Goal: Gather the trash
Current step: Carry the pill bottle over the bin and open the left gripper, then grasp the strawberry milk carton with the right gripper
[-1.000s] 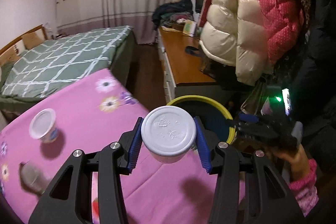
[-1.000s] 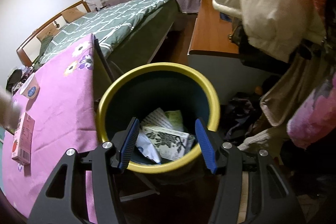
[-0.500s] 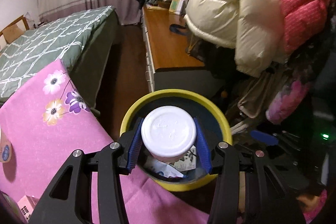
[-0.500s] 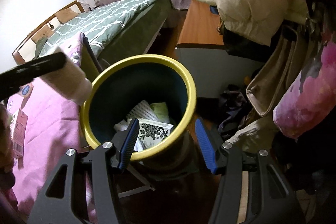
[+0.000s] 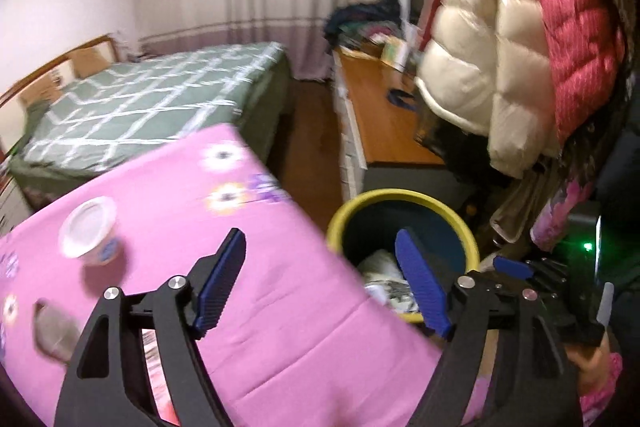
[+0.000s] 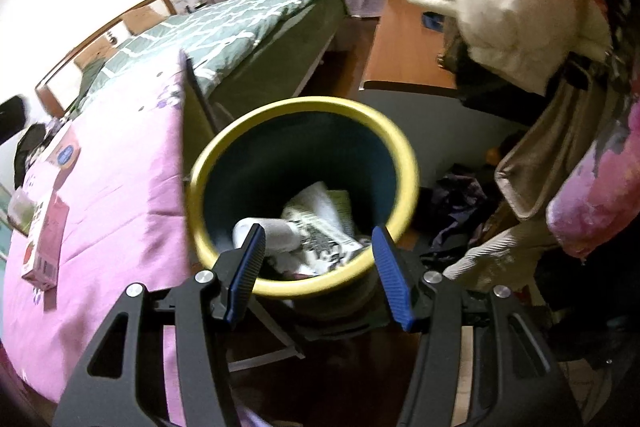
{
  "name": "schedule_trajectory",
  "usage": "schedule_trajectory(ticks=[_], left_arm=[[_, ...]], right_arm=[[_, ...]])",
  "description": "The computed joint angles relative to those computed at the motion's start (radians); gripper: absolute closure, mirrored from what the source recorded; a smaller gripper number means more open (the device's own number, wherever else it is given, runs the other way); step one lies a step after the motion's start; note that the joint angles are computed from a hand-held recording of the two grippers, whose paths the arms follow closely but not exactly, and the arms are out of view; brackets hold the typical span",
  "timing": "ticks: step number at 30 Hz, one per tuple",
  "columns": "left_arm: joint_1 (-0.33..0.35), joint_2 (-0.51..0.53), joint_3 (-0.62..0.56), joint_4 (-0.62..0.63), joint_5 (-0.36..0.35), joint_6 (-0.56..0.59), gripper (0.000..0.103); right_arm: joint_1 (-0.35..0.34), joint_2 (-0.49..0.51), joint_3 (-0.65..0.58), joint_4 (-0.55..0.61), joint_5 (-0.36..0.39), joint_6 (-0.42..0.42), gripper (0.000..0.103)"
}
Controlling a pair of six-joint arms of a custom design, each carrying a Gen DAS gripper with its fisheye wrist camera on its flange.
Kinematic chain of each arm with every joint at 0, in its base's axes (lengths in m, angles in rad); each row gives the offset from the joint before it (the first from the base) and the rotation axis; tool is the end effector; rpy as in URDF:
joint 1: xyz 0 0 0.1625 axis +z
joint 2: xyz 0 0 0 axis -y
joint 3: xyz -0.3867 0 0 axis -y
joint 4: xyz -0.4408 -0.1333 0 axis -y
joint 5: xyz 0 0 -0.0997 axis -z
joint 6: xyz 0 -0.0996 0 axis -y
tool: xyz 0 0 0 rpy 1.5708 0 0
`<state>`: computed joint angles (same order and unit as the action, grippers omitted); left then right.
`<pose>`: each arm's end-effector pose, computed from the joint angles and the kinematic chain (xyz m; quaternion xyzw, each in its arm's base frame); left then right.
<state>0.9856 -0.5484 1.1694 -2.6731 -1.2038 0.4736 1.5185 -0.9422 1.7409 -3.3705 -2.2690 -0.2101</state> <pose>-0.3120 -0.7768 0.0714 0.4447 0.8461 -0.2439 0.1639 0.0350 -0.6557 0.2023 -0.0986 -0.8348 0.4078 0.3565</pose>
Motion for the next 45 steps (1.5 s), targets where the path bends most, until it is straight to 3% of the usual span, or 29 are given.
schedule_trajectory(ticks=[8,18,20,24,28,32,43,44,45], left_arm=[[0.053,-0.24,0.254,-0.234,0.114,-0.003,0.019],[0.113,-0.401,0.392,-0.389,0.202,0.008,0.011],[0.125,-0.417,0.4,-0.408,0.21,0.008,0.01],[0.147,-0.441,0.413,-0.408,0.204,-0.019,0.01],[0.164,-0.455,0.421,-0.402,0.197,-0.023,0.01],[0.17,-0.459,0.424,-0.401,0.199,-0.025,0.01],[0.176,-0.455,0.422,-0.387,0.207,-0.046,0.01],[0.175,-0.454,0.422,-0.386,0.206,-0.045,0.01],[0.176,-0.454,0.423,-0.386,0.206,-0.045,0.01]], right_arm=[[0.08,0.112,-0.087,0.049,0.04,-0.052,0.05],[0.186,0.268,-0.218,0.105,0.136,-0.107,0.05],[0.208,0.294,-0.237,0.094,0.156,-0.129,0.049],[0.238,0.367,-0.304,0.091,0.135,-0.158,0.033],[0.253,0.432,-0.382,0.13,0.093,-0.157,0.032],[0.252,0.461,-0.421,0.174,0.098,-0.146,0.03],[0.249,0.517,-0.497,0.228,0.063,-0.141,0.03],[0.248,0.522,-0.503,0.234,0.059,-0.138,0.031],[0.245,0.52,-0.504,0.246,0.062,-0.13,0.04]])
